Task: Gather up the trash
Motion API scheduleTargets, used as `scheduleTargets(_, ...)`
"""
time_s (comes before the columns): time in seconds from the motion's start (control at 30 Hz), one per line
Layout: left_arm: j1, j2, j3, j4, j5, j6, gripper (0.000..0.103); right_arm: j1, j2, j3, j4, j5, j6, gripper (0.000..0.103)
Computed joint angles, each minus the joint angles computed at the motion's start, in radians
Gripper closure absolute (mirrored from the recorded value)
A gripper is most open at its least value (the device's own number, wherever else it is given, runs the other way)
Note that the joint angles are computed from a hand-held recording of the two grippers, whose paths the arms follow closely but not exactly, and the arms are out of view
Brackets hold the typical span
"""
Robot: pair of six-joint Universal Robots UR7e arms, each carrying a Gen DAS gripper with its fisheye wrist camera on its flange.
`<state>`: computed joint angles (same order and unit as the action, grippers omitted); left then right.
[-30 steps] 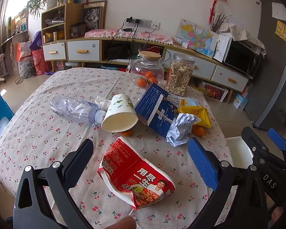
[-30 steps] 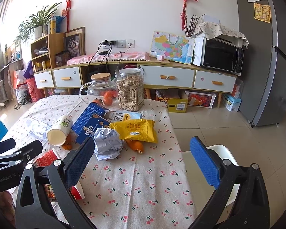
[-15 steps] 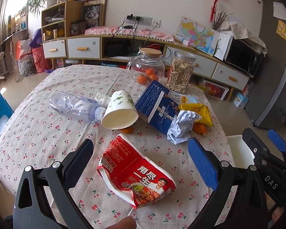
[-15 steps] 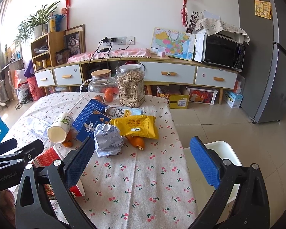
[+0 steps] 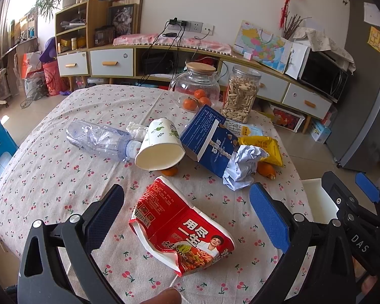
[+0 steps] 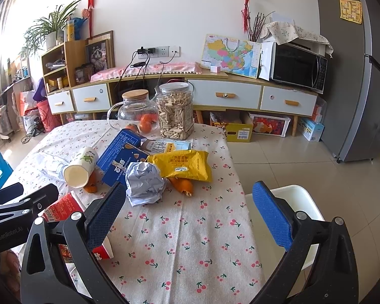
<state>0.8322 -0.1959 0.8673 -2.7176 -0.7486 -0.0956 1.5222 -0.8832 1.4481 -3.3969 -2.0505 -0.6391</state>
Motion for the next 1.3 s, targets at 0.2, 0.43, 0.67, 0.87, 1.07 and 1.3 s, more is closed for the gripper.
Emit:
scheduleTargets(0.2, 0.0, -0.001, 0.001, 0.001, -0.001, -0.001, 0.007, 0.001, 0.002, -0.001, -0.002, -0.002, -0.001, 0.007)
scheduleTargets(0.43, 0.001, -0.002, 0.005, 0.006, -0.001, -0.007, 0.007, 0.001, 0.002, 0.005, -0.001, -0.004, -0.002, 0.007)
scheduleTargets(0.67, 0.0, 0.0, -0.001, 0.026, 0.004, -0.022, 0.007, -0.001, 0.0, 0.007, 0.004, -0.001, 0.009, 0.007)
scheduleTargets(0.87, 0.0, 0.004, -0.013, 0.048, 0.005, -0.032, 0.007, -0.004, -0.002, 0.008, 0.013, 0.0, 0.019, 0.007)
scheduleTargets(1.07, 0.003, 0.005, -0.019, 0.076, 0.007, -0.05, 0.007, -0.005, -0.003, 0.005, 0.039, -0.007, 0.037, 0.007)
scheduleTargets(1.3, 0.01, 0.006, -0.034, 0.129, 0.01, -0.101, 0.007, -0.003, -0.009, -0.006, 0.089, -0.029, 0.054, 0.007)
